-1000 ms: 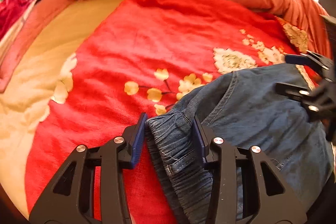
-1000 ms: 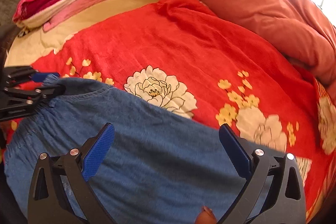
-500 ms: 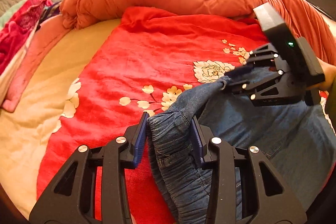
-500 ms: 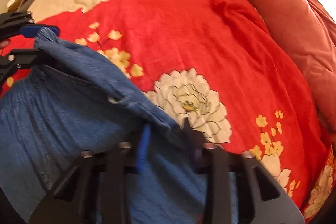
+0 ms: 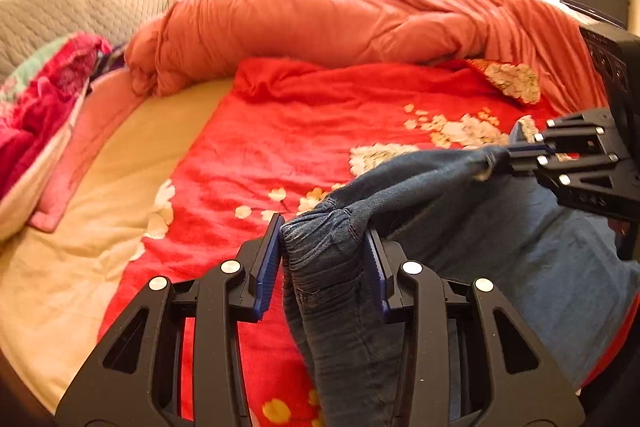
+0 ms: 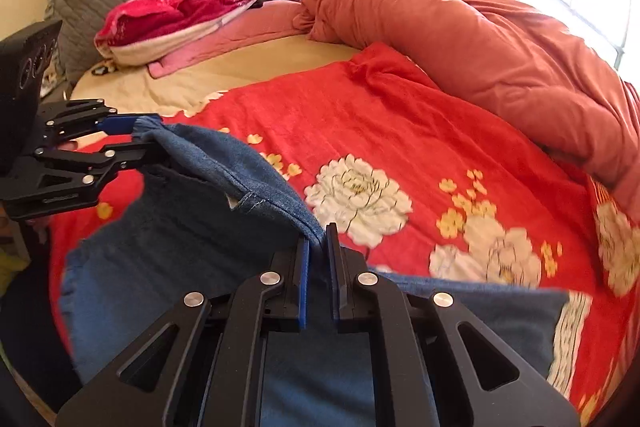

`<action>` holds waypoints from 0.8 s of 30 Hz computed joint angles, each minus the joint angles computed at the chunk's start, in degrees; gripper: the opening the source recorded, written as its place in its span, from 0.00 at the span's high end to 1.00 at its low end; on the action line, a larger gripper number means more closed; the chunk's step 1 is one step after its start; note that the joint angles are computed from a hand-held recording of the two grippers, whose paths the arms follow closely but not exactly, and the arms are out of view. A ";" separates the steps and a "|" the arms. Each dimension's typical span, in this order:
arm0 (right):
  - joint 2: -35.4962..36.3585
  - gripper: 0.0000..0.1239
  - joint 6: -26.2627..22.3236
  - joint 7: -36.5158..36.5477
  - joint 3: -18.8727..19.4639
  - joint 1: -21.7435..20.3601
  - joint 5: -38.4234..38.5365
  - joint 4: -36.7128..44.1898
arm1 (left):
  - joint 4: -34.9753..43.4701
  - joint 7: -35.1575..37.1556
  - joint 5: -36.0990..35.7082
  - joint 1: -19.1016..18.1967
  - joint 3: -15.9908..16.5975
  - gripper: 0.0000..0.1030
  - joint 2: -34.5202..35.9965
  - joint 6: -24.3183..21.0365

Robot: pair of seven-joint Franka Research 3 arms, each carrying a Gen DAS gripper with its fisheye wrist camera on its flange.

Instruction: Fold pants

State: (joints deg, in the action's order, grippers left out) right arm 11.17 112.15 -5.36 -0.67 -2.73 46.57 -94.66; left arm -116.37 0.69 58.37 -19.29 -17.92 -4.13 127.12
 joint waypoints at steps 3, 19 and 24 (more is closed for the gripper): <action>-2.55 0.95 -3.03 0.04 -1.17 -1.43 0.59 -2.58 | -0.60 -1.62 0.95 -0.92 -1.09 0.71 -1.04 -0.92; -14.96 0.94 -12.62 -4.06 -8.05 -4.96 -2.16 -18.24 | -4.57 -5.58 -7.54 -6.61 -5.36 0.71 -3.92 -4.51; -17.34 0.94 -13.00 -5.98 -8.94 -5.25 -4.08 -22.13 | -5.74 -5.53 -10.19 -7.73 -5.70 0.71 -4.55 -5.13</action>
State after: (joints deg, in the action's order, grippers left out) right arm -6.17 99.15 -11.34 -9.61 -7.98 42.49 -116.79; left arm -122.11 -4.84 48.18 -27.01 -23.62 -8.68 121.99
